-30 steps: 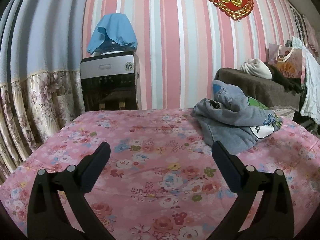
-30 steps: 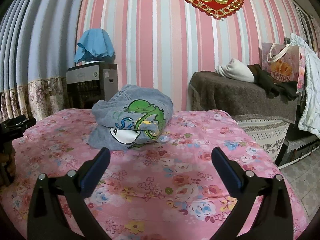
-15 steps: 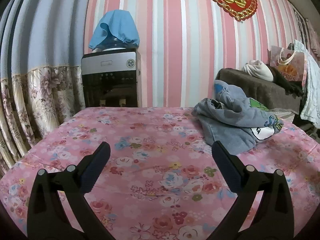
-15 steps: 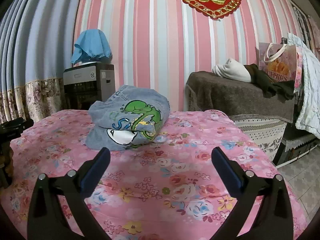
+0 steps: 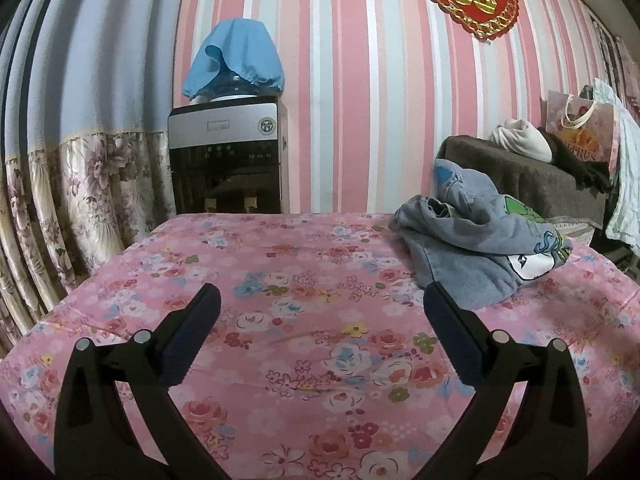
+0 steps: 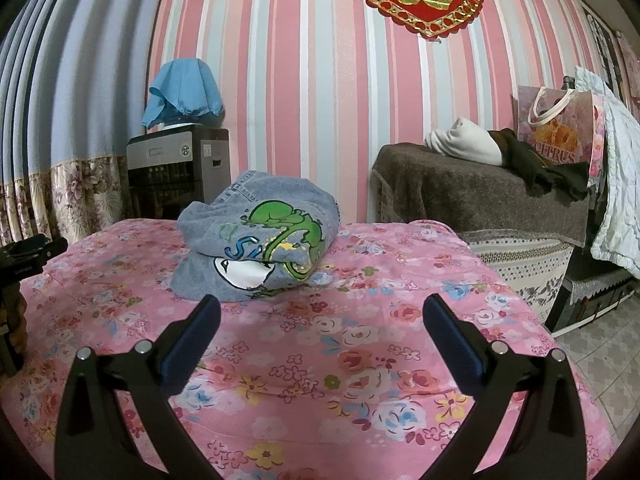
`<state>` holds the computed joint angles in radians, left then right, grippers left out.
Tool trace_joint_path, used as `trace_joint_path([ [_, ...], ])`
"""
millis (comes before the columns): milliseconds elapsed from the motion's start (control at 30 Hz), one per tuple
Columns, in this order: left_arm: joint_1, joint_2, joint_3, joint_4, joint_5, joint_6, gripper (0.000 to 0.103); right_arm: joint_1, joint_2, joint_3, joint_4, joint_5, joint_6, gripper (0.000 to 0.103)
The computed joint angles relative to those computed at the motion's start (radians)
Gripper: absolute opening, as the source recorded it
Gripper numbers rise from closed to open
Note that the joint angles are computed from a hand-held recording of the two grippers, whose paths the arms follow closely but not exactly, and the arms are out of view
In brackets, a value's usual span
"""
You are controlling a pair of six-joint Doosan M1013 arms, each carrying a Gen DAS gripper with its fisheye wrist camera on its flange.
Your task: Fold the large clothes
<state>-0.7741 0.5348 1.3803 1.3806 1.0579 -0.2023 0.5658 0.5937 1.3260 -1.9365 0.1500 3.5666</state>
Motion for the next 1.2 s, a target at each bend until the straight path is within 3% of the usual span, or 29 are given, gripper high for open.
trace_joint_path([
  [1200, -0.007, 0.012, -0.02, -0.004, 0.018, 0.043, 0.1, -0.007, -0.002, 0.0, 0.001, 0.0, 0.002, 0.101],
])
